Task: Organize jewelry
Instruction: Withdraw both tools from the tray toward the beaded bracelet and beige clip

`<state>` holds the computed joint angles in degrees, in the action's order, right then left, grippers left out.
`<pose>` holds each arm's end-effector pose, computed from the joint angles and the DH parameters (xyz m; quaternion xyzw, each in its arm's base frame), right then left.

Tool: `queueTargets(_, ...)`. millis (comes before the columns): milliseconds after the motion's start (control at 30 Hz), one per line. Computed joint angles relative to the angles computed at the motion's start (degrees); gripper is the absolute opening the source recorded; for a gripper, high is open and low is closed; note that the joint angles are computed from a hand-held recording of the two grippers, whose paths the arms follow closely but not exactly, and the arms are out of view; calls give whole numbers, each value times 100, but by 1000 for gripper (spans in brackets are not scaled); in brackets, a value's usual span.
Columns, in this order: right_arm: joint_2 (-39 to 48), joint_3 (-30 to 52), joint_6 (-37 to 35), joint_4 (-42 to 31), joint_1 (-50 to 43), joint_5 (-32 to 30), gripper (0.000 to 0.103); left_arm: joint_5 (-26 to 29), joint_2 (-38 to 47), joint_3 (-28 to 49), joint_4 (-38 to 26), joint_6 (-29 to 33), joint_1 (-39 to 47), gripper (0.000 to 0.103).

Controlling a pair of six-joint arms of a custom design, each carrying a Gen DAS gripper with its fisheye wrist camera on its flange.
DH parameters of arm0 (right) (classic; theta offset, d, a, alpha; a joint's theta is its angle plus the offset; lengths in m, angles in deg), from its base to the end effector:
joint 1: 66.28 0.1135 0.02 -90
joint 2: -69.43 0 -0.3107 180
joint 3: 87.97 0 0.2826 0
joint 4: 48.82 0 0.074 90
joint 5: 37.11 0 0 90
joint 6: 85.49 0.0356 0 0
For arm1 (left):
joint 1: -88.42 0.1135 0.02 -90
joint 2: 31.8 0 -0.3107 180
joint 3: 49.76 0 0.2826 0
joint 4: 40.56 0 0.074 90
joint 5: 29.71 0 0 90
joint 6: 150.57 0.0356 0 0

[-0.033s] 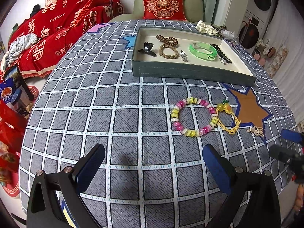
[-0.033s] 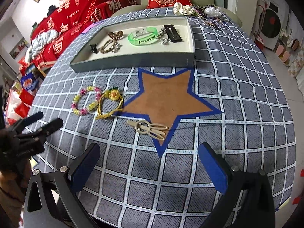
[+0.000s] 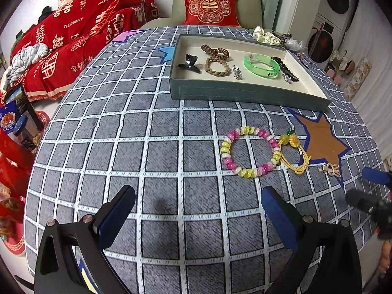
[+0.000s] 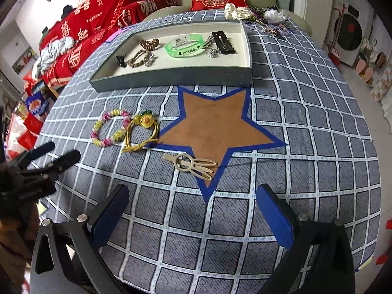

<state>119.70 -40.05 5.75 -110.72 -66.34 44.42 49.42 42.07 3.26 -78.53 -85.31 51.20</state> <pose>0.1512 0.0051 0.2425 -0.0054 0.9723 0.0743 0.2215 0.2065 -0.1484 0.2182 0.0789 0.9560 -0.0595 0.2763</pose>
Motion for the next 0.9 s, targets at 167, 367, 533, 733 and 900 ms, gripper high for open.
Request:
queueTargets(167,-23,-68,-38,162,398,405,103,138,285,202,151,283,200,103)
queueTargets(367,69,-101,-272,417,792,821,102,211,551,399,214,468,273,103)
queueTargets(533,236,-127,-728,622,683,678,88,312,754,526,222,593,263,96)
queueTargets(733,533,-165,-1295,826,323,177,75,351,953,648,289,777,176,95)
queueTargets(900,758,-184,-1566,1023,371,135,74,455,1279,856,286,877,177,86)
